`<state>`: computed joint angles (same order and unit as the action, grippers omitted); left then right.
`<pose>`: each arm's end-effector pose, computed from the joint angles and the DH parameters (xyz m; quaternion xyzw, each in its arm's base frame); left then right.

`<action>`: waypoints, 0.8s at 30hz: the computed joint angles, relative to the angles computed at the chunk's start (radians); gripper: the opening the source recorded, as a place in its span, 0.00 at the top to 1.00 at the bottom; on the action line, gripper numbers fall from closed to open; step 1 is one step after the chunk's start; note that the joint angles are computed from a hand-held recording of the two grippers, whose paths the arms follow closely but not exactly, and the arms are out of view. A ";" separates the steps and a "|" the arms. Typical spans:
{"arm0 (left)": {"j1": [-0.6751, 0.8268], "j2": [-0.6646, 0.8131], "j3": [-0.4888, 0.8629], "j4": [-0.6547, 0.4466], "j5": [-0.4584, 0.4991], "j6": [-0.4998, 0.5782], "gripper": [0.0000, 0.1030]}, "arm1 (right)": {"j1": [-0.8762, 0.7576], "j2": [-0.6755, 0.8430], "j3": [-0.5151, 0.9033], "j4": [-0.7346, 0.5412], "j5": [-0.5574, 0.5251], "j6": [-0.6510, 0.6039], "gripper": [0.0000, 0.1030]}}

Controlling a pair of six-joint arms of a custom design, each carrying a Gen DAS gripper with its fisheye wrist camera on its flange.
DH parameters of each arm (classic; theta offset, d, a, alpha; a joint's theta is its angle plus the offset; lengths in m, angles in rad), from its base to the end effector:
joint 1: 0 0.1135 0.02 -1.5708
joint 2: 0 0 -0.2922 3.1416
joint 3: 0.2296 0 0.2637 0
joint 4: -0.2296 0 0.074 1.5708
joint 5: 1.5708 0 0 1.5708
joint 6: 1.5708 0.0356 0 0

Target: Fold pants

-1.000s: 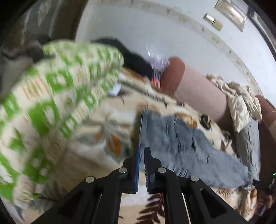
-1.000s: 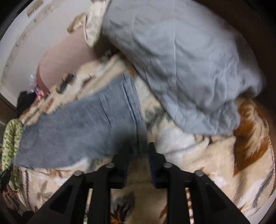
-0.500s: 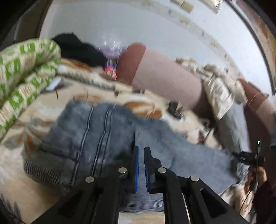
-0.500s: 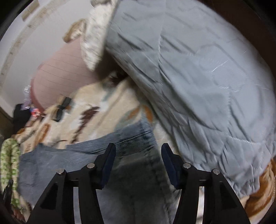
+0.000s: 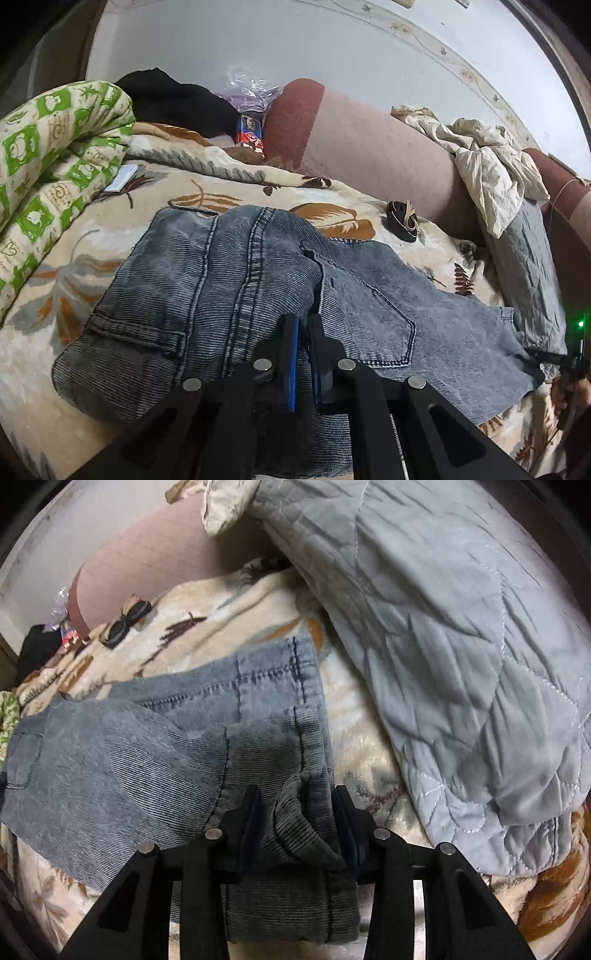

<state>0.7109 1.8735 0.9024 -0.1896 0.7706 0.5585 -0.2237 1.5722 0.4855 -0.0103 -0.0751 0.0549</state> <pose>0.2748 0.2039 0.1230 0.0072 0.9105 -0.1844 0.3701 0.2375 -0.0513 0.1089 0.1262 0.9632 0.0166 0.2368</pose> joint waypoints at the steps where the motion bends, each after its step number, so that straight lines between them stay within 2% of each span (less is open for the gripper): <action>1: 0.001 0.000 0.002 -0.004 0.002 -0.001 0.92 | 0.003 -0.009 0.003 0.004 0.011 0.006 0.60; 4: 0.003 0.004 0.011 -0.010 0.008 -0.004 0.92 | 0.010 -0.004 0.030 0.042 0.016 0.027 0.60; 8: -0.002 0.010 0.015 -0.003 0.001 -0.010 0.92 | 0.040 0.121 0.123 0.015 0.079 0.055 0.60; 10: -0.004 0.012 0.016 0.001 -0.003 -0.014 0.92 | 0.055 0.188 0.166 -0.007 0.103 0.063 0.66; 11: -0.005 0.015 0.019 0.000 -0.006 -0.017 0.92 | 0.064 0.187 0.162 0.015 0.129 0.051 0.76; 12: -0.006 0.017 0.021 0.002 -0.008 -0.021 0.92 | 0.067 0.177 0.156 0.025 0.141 0.044 0.81; 19: -0.013 0.033 0.024 0.021 -0.040 -0.042 0.91 | 0.054 0.093 0.176 0.041 0.145 0.054 0.85; 24: -0.025 0.034 0.008 0.063 -0.066 -0.060 0.92 | 0.057 0.132 0.238 0.090 0.145 0.093 0.85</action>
<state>0.6861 1.9073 0.9103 -0.1269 0.7044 0.4985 -0.1663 1.7039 0.7234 0.0797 0.0699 0.1479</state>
